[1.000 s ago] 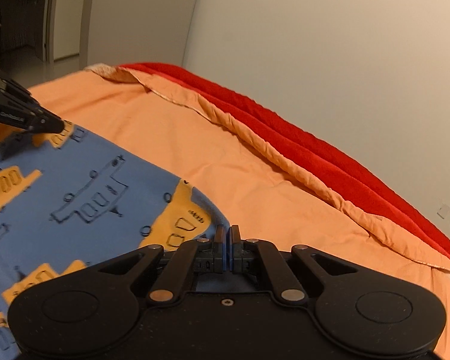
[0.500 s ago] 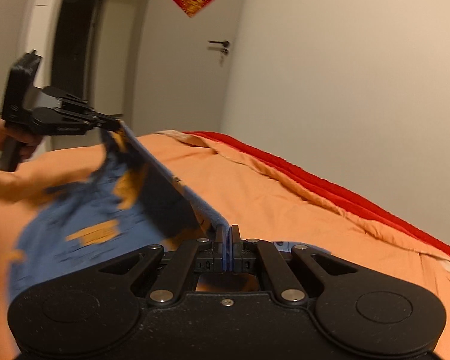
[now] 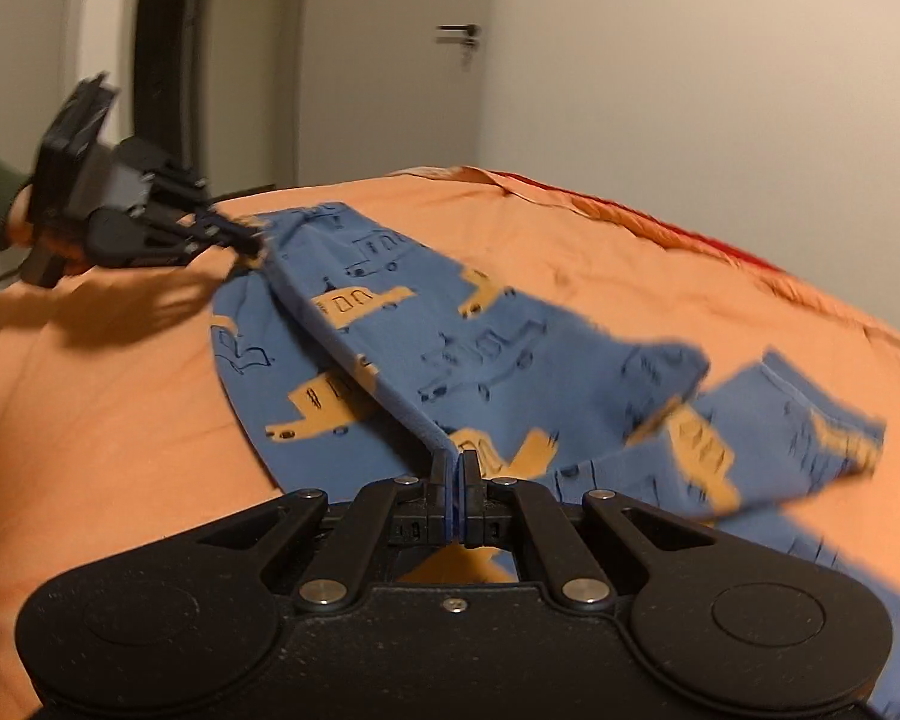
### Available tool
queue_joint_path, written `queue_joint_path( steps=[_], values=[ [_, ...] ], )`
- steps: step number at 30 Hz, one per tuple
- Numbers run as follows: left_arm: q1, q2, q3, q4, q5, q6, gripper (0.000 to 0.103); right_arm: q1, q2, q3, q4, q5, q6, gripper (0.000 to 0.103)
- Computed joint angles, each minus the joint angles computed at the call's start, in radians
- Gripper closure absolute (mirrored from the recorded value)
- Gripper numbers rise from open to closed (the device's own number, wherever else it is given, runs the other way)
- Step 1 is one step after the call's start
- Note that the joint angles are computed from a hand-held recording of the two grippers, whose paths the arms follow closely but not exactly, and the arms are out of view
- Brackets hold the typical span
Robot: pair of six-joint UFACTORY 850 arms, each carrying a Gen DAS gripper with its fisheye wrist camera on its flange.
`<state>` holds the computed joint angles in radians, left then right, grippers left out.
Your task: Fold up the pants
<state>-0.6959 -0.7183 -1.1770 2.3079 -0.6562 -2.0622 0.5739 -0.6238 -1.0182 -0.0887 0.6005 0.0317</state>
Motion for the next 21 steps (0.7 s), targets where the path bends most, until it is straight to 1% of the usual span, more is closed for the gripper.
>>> queue_joint_path(
  steps=[2,5,8,10,14,16,17,18,19,21],
  values=[
    [-0.013,0.004,0.016,-0.009,-0.022,0.009,0.103,0.016,0.004,0.018,0.066,0.029,-0.019,0.103],
    [-0.009,0.010,0.024,0.004,-0.019,-0.017,0.103,0.029,0.017,0.038,0.110,0.050,-0.059,0.103],
    [-0.001,0.023,0.031,0.022,-0.007,-0.025,0.103,0.021,0.026,0.038,0.082,0.028,-0.083,0.103],
    [0.000,0.033,0.045,0.040,-0.007,-0.036,0.103,0.029,0.043,0.054,0.089,0.020,-0.120,0.103],
    [0.003,0.029,0.051,0.031,0.014,0.001,0.103,0.037,0.050,0.061,0.095,-0.008,-0.162,0.103],
    [0.005,0.023,0.044,0.011,0.037,0.014,0.103,0.041,0.038,0.052,0.111,-0.027,-0.168,0.103],
    [0.007,0.022,0.040,0.003,0.058,0.014,0.103,0.043,0.029,0.048,0.114,-0.031,-0.164,0.103],
    [0.013,0.023,0.033,-0.009,0.096,0.017,0.102,0.044,0.022,0.042,0.122,-0.038,-0.166,0.103],
    [0.016,0.026,0.031,-0.017,0.114,0.007,0.099,0.047,0.014,0.034,0.139,-0.048,-0.176,0.103],
    [0.018,0.038,0.032,-0.029,0.146,-0.035,0.086,0.047,0.013,0.034,0.139,-0.049,-0.153,0.100]
  ],
)
